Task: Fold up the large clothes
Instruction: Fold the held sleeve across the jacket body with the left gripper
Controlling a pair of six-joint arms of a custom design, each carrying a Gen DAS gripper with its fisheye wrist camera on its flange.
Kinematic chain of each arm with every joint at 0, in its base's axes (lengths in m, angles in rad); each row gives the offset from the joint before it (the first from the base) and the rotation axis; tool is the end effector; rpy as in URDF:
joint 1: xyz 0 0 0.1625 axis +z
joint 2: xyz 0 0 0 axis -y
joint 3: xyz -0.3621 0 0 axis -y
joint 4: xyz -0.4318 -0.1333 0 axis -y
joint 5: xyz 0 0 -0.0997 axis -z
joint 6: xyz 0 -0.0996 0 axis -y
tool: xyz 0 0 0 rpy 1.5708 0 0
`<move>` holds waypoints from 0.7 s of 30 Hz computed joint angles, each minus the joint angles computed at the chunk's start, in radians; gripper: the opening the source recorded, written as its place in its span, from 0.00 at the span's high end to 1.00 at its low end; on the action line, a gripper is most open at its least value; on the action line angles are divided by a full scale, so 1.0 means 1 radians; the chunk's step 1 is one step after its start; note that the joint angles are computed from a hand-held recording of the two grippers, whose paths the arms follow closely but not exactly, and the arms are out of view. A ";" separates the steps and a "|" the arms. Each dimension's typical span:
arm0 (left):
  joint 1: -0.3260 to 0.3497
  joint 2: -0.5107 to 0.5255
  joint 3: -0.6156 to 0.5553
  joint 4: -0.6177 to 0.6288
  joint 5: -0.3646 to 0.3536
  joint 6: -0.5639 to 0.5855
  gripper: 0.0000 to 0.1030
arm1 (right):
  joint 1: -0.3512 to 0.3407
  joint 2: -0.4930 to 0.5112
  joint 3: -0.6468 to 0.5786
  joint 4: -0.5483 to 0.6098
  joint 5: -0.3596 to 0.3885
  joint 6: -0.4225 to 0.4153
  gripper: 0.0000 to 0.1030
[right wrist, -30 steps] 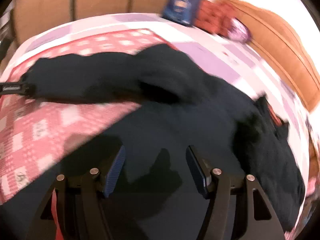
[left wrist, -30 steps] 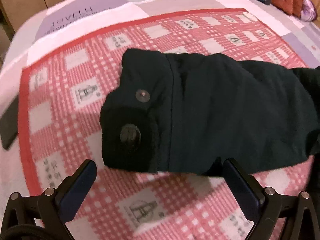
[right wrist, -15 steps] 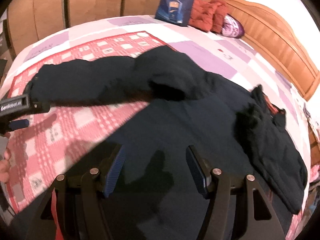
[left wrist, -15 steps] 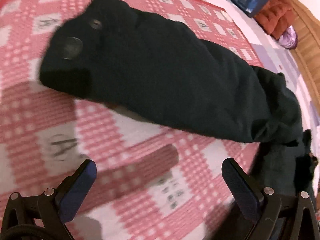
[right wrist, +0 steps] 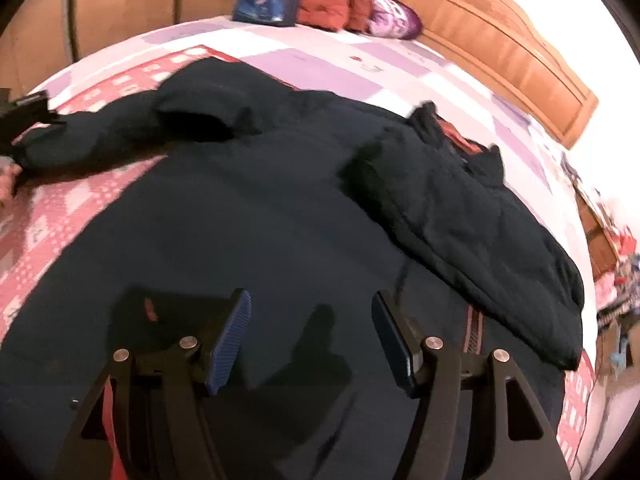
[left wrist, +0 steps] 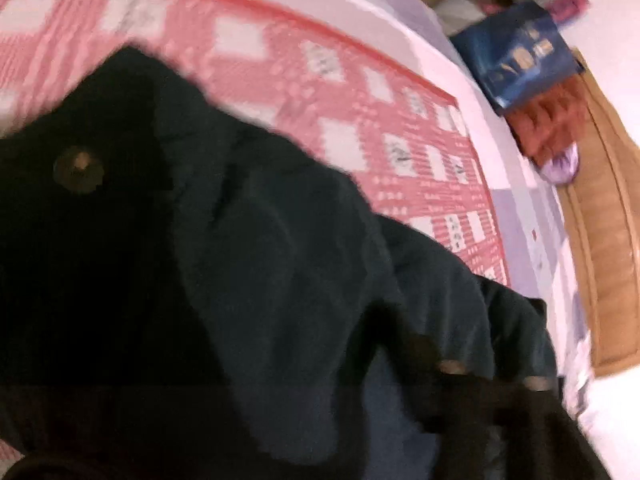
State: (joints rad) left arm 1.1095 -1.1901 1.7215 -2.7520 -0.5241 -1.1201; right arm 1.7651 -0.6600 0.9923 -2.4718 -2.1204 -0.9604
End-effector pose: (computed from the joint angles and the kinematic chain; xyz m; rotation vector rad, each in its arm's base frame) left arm -0.0778 -0.6496 0.3005 -1.2056 2.0989 -1.5375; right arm 0.2388 -0.7928 0.2258 1.1450 -2.1204 0.3980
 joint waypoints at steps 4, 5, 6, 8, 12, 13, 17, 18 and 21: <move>0.012 -0.003 -0.024 0.023 -0.017 0.082 0.73 | -0.013 0.032 -0.057 0.009 -0.021 0.047 0.36; 0.005 -0.005 -0.026 0.019 0.004 0.109 0.75 | -0.017 0.041 -0.074 0.010 -0.025 0.059 0.36; -0.007 -0.003 -0.036 0.016 0.040 0.143 0.77 | -0.018 0.046 -0.082 0.006 -0.028 0.064 0.36; -0.022 0.004 -0.060 -0.009 0.094 0.217 0.79 | -0.021 0.057 -0.097 -0.010 -0.034 0.064 0.36; -0.039 0.023 -0.137 -0.085 0.162 0.410 0.81 | -0.024 0.082 -0.128 -0.037 -0.058 0.042 0.36; -0.039 0.022 -0.158 -0.082 0.162 0.441 0.81 | -0.026 0.091 -0.141 -0.045 -0.065 0.034 0.36; -0.021 0.050 -0.293 0.018 0.151 0.537 0.81 | -0.031 0.129 -0.204 -0.043 -0.083 0.027 0.36; -0.016 0.062 -0.332 0.049 0.146 0.554 0.81 | -0.033 0.145 -0.231 -0.043 -0.093 0.019 0.36; -0.006 0.123 -0.471 0.158 0.152 0.597 0.81 | -0.042 0.192 -0.326 -0.014 -0.114 0.025 0.36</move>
